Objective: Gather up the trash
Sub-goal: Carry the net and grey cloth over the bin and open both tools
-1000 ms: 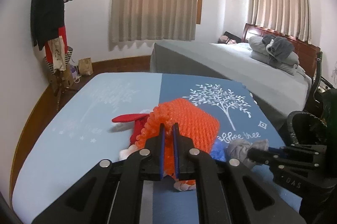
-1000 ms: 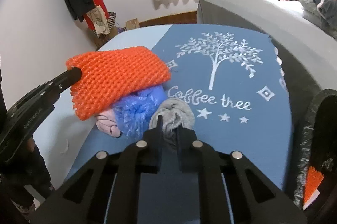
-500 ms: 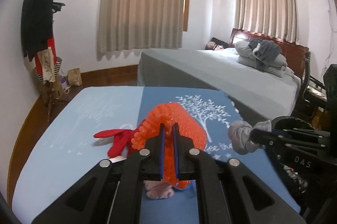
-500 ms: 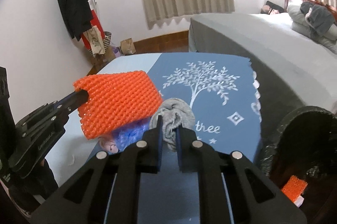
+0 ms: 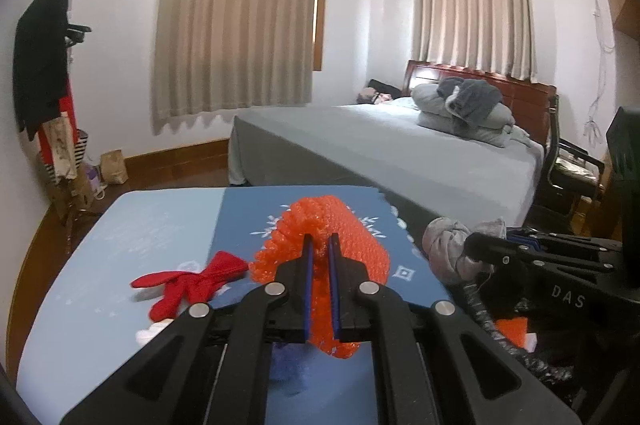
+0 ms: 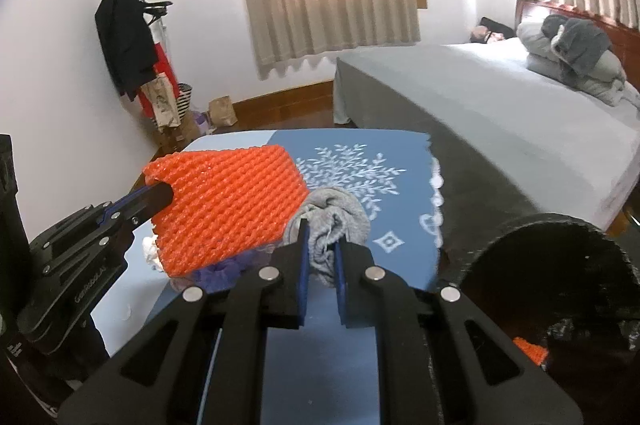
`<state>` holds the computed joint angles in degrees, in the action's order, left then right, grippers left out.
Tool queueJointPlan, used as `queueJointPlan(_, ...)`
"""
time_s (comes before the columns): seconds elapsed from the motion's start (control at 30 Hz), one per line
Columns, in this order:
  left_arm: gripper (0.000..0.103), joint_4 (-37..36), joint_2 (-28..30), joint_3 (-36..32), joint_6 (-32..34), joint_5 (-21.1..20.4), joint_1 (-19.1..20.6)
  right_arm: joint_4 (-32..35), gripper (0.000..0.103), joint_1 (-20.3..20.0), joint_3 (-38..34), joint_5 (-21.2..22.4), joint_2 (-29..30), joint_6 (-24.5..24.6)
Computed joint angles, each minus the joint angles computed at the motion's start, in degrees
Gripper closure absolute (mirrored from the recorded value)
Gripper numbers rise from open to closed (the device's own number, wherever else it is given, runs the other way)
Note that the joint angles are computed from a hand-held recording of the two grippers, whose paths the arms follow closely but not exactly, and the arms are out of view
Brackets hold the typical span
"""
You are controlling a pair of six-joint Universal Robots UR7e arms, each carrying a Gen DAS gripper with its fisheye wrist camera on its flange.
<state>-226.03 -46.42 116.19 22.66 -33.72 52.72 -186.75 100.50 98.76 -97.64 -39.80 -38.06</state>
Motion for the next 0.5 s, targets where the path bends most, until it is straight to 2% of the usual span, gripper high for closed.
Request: queueJointPlan(0.5, 0.096, 4.46, 3.97, -4.82, -0.35, -5.7, -1.37, -5.34, 0.093, -2.98, 3.05, -1.17, -4.95, -0.05)
